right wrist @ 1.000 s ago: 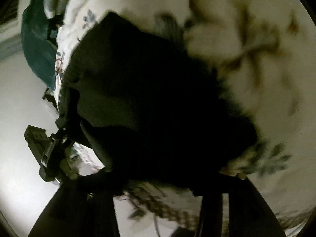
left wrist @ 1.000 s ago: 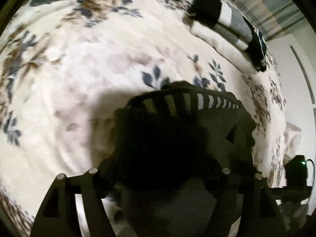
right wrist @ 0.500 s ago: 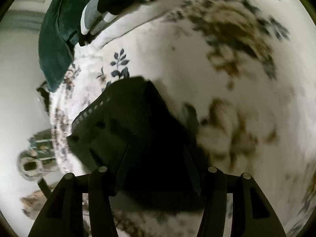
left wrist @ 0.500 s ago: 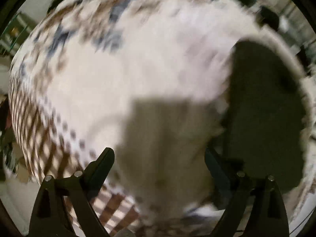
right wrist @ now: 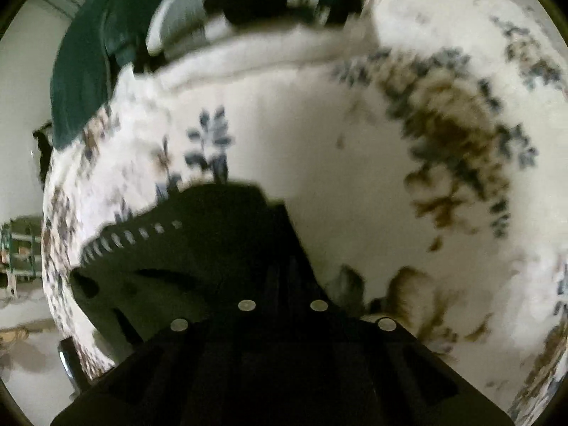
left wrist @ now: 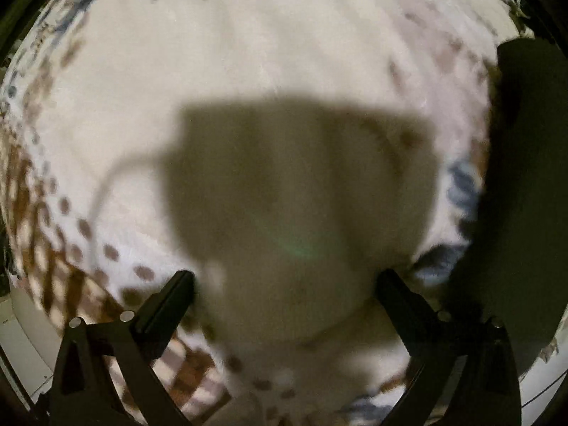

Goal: Fold small clothes

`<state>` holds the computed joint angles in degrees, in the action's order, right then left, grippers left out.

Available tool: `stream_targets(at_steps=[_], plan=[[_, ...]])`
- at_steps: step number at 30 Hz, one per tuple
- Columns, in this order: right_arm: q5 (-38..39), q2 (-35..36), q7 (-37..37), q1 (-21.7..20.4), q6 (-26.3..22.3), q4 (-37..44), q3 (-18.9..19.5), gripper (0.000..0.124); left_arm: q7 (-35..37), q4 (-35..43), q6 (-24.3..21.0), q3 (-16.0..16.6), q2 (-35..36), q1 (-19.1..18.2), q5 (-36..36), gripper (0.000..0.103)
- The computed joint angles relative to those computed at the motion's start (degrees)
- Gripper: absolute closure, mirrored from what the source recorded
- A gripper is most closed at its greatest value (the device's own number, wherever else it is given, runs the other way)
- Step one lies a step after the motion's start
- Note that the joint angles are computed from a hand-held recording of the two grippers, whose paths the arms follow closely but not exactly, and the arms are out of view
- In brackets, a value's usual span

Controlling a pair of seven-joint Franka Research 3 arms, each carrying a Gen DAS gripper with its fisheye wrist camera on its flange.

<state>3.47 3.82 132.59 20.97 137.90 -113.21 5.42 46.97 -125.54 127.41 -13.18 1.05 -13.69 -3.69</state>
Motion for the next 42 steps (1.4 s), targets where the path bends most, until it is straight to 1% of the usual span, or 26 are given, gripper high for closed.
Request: stream_targets(at_steps=[3,4,6,7,9,10,11,13,14,15,16,18,19,21,23,24,26,29,31,33,34,35,37,39,41,42], plan=[[-2.6,-2.2,2.1,-0.3,1.6,-0.1,-0.4,0.122,-3.1,3.1,-0.3,-0.4,-2.5,-0.6,8.7,0.0],[-3.1,-2.1,2.0,-0.6,1.8,0.7,-0.4,0.122,-3.8,4.2,0.0,-0.5,-2.6,-0.7,10.3,0.0],[-5.6,-1.1,2.3,-0.9,-0.1,2.8,-0.5,0.123,-3.3,7.2,2.7,-0.6,-1.7,-1.0,11.5,0.0],[-5.3,0.7,1.7,-1.2,-1.8,4.6,-0.8,0.123,-1.4,9.7,4.5,-0.7,0.2,-1.2,11.1,0.0],[0.6,4.3,-1.6,-2.2,-5.2,7.4,-1.0,0.123,1.0,14.9,5.5,-1.0,4.9,-1.8,13.0,0.0],[4.8,7.4,-4.5,-3.2,-9.7,10.4,-1.0,0.123,2.7,17.9,4.4,-1.2,7.4,-2.2,14.3,0.0],[6.5,8.5,-4.4,-3.4,-11.5,11.4,-1.3,0.123,3.7,21.8,2.2,-1.3,10.4,-3.0,16.0,0.0],[12.2,7.2,-7.3,-4.4,-8.7,9.0,-1.1,0.12,5.9,27.2,-0.6,-1.2,15.4,-4.7,19.7,0.0],[12.6,6.5,-8.5,-4.4,-8.6,8.7,-1.2,0.118,6.2,29.8,-2.0,-0.8,17.6,-5.8,22.3,0.0],[12.2,5.9,-9.3,-4.2,-8.8,8.5,-1.3,0.11,6.4,32.0,-3.0,-0.3,19.1,-6.8,24.6,0.0],[12.5,5.0,-10.5,-4.1,-8.5,7.8,-1.2,0.096,6.4,34.4,-3.7,0.2,20.6,-7.6,26.1,0.0],[18.0,3.7,-15.2,-4.5,-7.9,6.4,-0.5,0.082,5.5,36.8,-3.7,1.2,22.1,-8.2,27.9,0.0],[22.4,3.9,-19.2,-4.9,-8.6,6.6,0.1,0.082,4.9,38.9,-4.0,1.6,23.2,-8.3,28.1,0.0],[26.7,5.8,-24.6,-4.9,-11.9,8.9,0.8,0.082,3.6,42.1,-4.9,2.4,25.2,-8.3,28.1,0.0],[28.1,10.2,-29.1,-4.5,-17.2,14.0,1.5,0.082,3.6,47.2,-6.9,2.8,28.2,-8.3,27.4,0.0],[28.5,12.2,-29.8,-4.3,-18.4,16.1,1.7,0.082,3.2,48.7,-7.9,3.2,29.2,-8.6,27.6,0.0],[29.1,15.7,-28.7,-3.6,-16.1,18.9,1.4,0.082,3.1,50.8,-9.1,3.6,30.3,-8.8,27.6,0.0],[24.9,17.9,-21.7,-1.7,-7.9,20.7,-0.7,0.083,2.0,48.6,-8.4,3.7,28.2,-8.6,27.4,0.0],[20.5,17.5,-16.5,-1.0,-4.2,21.2,-2.5,0.083,1.4,45.7,-7.1,3.4,26.0,-7.9,26.9,0.0],[21.5,16.4,-16.8,-2.5,-1.7,20.2,-1.8,0.082,1.0,41.9,-5.3,2.8,23.4,-6.8,25.8,0.0],[22.4,15.7,-18.2,-3.5,-1.6,19.8,-1.2,0.082,0.9,39.9,-4.5,2.5,22.0,-6.3,25.3,0.0],[22.4,15.3,-19.6,-4.2,-3.1,20.0,-0.9,0.082,1.0,37.8,-3.4,2.1,20.6,-5.7,24.4,0.0],[19.8,15.1,-20.9,-4.4,-6.7,20.5,-1.2,0.072,1.7,33.9,-1.3,1.1,18.5,-4.3,21.4,0.0],[18.1,15.6,-22.5,-4.6,-10.7,21.0,-1.2,0.068,2.9,31.5,0.2,0.2,17.8,-3.3,18.4,0.0],[18.2,16.2,-23.2,-4.8,-14.1,20.8,-1.0,0.068,5.2,30.0,1.8,-1.0,18.1,-2.1,13.7,0.011],[19.8,15.6,-24.3,-5.2,-13.5,18.9,-0.7,0.068,6.5,29.1,3.5,-1.6,18.2,-1.3,11.2,0.032]])
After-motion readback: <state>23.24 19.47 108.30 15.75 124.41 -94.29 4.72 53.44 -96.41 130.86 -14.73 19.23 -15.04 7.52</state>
